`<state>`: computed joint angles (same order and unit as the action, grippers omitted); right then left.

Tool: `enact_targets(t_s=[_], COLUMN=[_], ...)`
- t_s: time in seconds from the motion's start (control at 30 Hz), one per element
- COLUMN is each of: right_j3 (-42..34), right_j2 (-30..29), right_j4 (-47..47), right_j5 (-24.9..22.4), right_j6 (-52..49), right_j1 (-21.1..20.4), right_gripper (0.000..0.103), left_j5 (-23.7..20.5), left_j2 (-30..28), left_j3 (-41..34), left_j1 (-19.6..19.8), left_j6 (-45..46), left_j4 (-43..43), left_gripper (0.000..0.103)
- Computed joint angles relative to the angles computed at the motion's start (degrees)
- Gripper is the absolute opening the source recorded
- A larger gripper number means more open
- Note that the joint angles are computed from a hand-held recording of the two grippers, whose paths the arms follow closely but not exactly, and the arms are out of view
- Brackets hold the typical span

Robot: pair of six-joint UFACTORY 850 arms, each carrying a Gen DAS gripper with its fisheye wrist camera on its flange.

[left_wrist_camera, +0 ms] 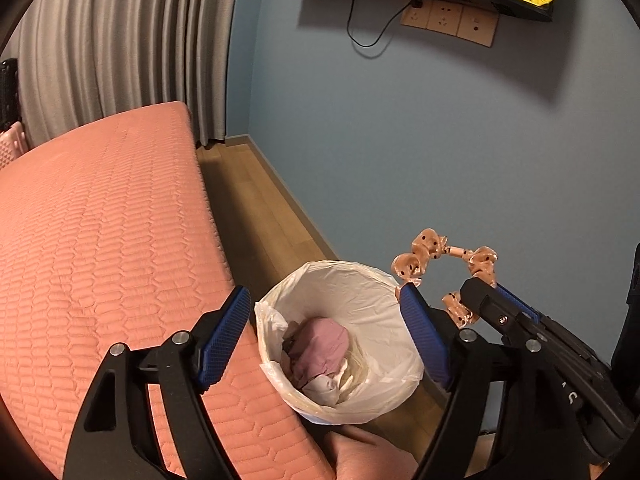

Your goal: Collect trash

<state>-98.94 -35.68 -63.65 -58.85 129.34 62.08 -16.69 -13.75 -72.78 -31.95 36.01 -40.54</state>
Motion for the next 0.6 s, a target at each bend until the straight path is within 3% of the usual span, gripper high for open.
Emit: enact_targets(t_s=[0.33, 0.6], right_j3=[-3.9, -5.3], right_j2=[-2.2, -2.9], right_j4=[1.4, 1.9], right_j5=[-0.1, -0.1], right_j6=[-6.5, -8.0], right_j1=[-0.8, -0.7], right_gripper=[0.019, 0.029], left_j5=[1.4, 2.7], left_j2=[0.7, 1.5], left_j3=[1.2, 2.2], left_j1=[1.1, 1.8], left_j6=[-4.3, -8.9], left_j4=[2.8, 6.9], left_gripper=[0.074, 0.076])
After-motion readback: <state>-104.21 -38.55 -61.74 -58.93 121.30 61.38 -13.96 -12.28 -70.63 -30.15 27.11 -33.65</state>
